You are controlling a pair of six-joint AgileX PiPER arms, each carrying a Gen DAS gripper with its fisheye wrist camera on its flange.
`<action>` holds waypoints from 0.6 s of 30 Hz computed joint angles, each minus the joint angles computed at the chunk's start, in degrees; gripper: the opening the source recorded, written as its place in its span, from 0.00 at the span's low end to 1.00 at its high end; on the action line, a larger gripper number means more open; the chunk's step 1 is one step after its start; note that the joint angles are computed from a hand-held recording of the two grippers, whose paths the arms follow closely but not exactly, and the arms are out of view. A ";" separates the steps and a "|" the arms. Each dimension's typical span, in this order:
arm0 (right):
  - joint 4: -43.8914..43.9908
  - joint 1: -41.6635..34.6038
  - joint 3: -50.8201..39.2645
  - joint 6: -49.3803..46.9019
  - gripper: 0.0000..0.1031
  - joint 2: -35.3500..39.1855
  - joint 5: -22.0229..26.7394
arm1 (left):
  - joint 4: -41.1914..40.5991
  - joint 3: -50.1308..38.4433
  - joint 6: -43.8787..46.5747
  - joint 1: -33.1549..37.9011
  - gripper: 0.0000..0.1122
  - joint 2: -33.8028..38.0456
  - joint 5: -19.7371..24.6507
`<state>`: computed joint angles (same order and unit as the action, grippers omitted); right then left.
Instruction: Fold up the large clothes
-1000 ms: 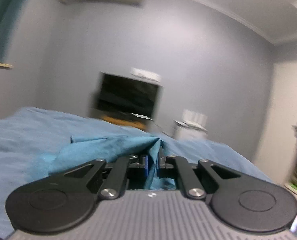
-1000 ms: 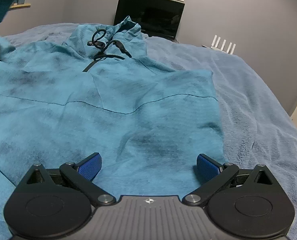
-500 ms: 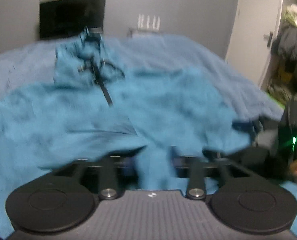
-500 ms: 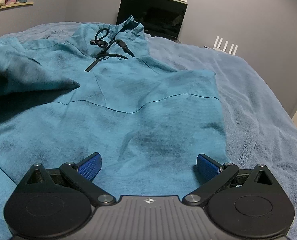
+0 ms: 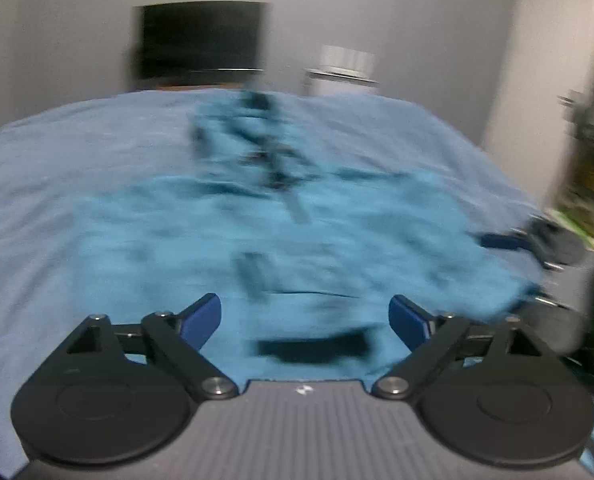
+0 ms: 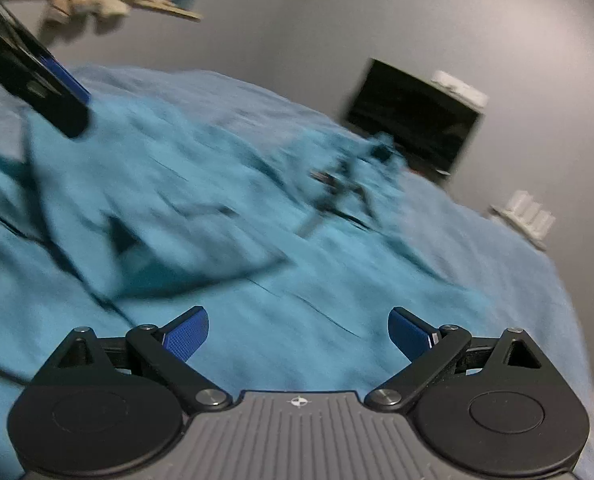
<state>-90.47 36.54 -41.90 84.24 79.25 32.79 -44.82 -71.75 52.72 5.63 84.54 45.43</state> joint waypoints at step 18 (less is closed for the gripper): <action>15.23 7.23 -27.68 -24.15 0.10 24.21 9.09 | 5.74 -7.65 -14.65 8.73 0.81 15.18 -7.38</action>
<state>-75.24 43.77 -69.58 60.08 103.46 41.89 -39.08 -79.40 38.07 14.36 99.72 38.05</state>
